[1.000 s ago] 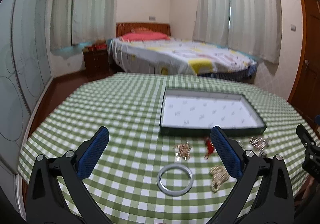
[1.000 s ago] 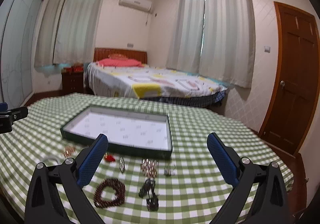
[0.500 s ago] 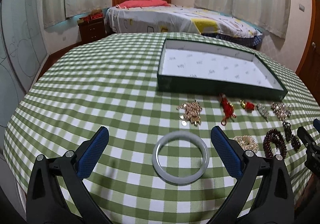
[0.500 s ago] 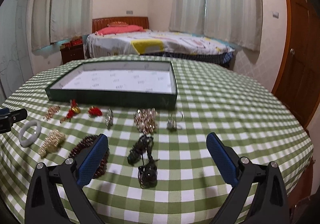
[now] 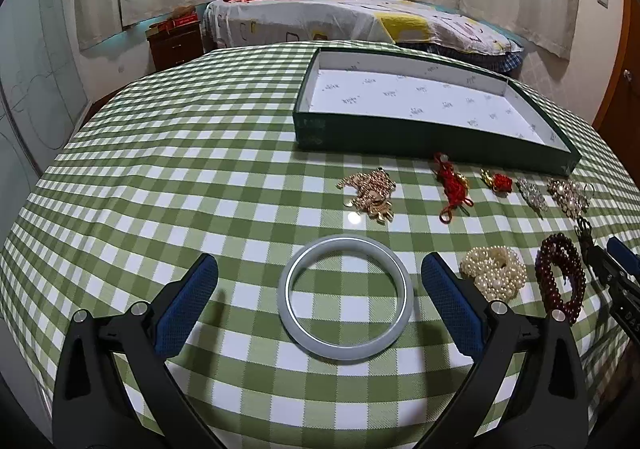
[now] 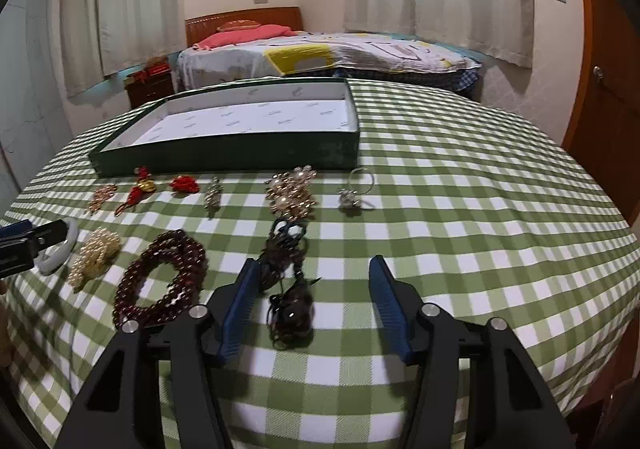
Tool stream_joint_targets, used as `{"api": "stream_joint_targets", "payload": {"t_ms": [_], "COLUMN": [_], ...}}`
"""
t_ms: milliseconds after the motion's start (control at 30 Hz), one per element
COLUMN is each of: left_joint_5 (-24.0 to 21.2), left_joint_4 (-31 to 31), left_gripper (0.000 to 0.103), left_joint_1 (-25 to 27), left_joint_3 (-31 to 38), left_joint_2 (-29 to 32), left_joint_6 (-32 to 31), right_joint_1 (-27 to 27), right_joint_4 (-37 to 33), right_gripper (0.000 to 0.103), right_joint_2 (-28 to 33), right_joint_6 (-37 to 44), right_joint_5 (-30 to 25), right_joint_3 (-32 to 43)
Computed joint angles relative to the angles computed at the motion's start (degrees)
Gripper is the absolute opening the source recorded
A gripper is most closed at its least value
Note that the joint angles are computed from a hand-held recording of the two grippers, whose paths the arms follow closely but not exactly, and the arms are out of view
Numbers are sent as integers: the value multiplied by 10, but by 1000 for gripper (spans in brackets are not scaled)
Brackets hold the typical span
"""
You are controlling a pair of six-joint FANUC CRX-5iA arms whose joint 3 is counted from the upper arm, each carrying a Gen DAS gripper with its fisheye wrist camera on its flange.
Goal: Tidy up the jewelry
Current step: 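Move the left tool to the white bangle while the right tool approaches the black pendant necklace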
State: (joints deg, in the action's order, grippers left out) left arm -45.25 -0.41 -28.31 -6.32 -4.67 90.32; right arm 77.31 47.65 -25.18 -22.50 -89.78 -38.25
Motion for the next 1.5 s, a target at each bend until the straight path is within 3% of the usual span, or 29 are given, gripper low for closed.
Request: {"api": "stream_joint_targets", "payload": {"t_ms": [233,433,867,1000,1067,1133,1200,1400,1500], "left_joint_5": [-1,-30,-33,-21,-18,-16,-14,-11,-11], "left_joint_4": [4,7,3,11,15,19,20,23,23], "left_gripper": [99,99,98,82,78,77,73,69,69], "left_joint_1": [-5,0,0,-1,-2,-1,-1,1,1], "left_joint_3": [-5,9,13,5,2,1,0,-2,-2], "left_joint_2": [-3,14,18,13,10,11,10,8,8], "left_joint_6": [-7,3,4,-10,-17,-21,-22,-24,-24], "right_joint_1": [1,0,0,0,0,2,9,26,25], "right_joint_4": [8,9,10,10,9,6,7,-5,-10], "right_gripper": [26,19,17,17,22,41,45,45,25], "right_joint_2": [-7,-10,-11,-15,-15,-15,-15,-17,-15], "right_joint_6": [12,13,7,5,5,2,-5,-7,-2], "right_joint_5": [29,37,37,38,37,31,19,6,8], "right_joint_3": [-4,-6,-8,-9,-9,-7,-7,-3,-1]}}
